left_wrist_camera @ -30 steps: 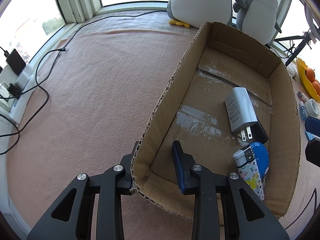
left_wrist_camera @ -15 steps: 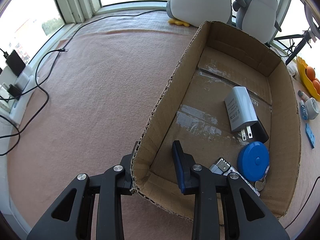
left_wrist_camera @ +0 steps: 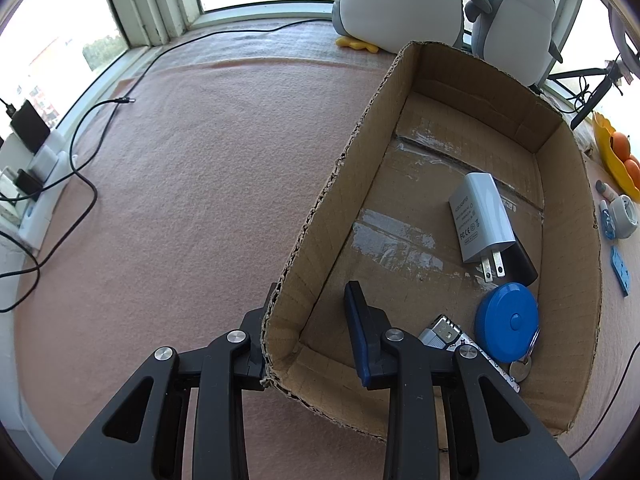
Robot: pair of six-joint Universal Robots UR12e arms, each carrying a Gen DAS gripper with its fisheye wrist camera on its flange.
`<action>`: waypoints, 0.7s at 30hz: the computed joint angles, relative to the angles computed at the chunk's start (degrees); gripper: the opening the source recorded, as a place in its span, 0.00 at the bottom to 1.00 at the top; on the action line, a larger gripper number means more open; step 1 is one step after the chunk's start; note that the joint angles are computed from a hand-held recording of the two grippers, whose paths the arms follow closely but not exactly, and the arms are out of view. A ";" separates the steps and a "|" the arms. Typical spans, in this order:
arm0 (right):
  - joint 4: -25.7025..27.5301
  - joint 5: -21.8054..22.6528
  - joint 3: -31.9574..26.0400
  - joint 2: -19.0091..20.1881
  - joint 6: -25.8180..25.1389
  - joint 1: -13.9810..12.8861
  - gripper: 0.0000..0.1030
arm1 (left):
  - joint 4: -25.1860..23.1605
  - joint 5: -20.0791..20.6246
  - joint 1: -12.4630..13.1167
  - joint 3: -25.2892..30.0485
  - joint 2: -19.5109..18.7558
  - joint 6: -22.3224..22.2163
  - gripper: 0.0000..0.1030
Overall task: Organize rigid objects
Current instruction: 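Move the right gripper to the white plug-in device and grasp it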
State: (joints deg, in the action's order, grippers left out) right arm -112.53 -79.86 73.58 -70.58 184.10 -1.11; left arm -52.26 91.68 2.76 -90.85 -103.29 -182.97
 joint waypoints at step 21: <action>13.13 -3.55 -9.67 7.53 -3.08 0.68 0.20 | 0.22 0.03 -0.10 -0.15 -0.03 -0.32 0.28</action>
State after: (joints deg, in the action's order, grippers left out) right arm -99.40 -83.41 63.91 -63.04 181.02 -0.42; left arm -52.04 91.71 2.66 -91.00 -103.32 -183.28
